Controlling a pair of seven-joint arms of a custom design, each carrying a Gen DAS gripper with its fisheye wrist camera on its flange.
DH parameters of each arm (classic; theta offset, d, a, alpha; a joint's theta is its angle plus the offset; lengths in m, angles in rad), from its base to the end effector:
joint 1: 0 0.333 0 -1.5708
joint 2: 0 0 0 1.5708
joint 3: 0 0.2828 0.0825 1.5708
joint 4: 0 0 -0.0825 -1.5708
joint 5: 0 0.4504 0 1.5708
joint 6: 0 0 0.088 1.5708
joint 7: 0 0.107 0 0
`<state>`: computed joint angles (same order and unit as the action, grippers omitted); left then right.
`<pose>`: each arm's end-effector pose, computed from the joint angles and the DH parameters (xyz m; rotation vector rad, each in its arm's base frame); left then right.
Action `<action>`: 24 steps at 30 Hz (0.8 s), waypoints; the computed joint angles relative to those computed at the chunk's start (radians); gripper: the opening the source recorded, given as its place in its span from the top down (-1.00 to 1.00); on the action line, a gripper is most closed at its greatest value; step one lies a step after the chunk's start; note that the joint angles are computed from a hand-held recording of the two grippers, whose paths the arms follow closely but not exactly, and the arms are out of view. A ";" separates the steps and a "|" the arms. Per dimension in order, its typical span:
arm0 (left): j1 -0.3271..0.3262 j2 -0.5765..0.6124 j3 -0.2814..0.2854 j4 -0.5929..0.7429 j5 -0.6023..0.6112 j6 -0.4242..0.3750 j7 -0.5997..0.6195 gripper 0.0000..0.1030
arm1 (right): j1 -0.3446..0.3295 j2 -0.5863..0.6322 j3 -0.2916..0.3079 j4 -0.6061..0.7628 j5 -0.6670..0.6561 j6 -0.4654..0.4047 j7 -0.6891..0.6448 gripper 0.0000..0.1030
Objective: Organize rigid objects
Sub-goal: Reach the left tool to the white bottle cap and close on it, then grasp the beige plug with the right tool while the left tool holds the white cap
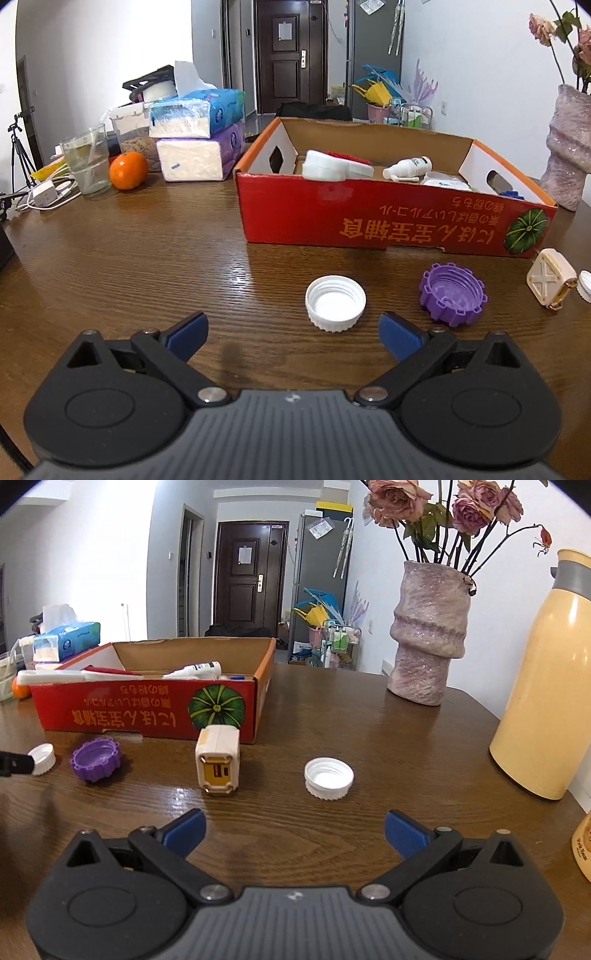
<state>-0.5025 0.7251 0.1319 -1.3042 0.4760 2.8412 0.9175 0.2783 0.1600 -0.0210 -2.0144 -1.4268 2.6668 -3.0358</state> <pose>0.7489 -0.3477 0.3510 -1.5493 1.8675 -0.8472 0.6289 0.1957 0.3379 -1.4799 1.8789 -1.0651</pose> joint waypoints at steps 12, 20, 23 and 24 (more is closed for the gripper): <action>0.047 0.087 -0.065 0.117 -0.094 -0.034 0.117 -0.24 | 0.017 0.074 -0.021 0.085 0.016 0.034 0.002 -1.00; 0.068 0.093 -0.094 0.119 -0.174 0.002 0.203 0.24 | 0.043 0.126 -0.038 0.150 0.049 0.037 -0.020 -1.00; 0.068 0.085 -0.091 0.106 -0.198 0.019 0.219 0.24 | 0.052 0.146 -0.047 0.177 0.064 0.036 -0.020 -1.00; 0.062 0.080 -0.081 0.099 -0.198 0.027 0.216 0.24 | 0.057 0.154 -0.051 0.187 0.065 0.034 -0.017 -1.00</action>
<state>-0.4410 0.8048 0.0507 -1.2054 0.2780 2.8678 1.1330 0.3351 0.3136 -0.0717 -1.8278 -1.3615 2.7007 -3.0530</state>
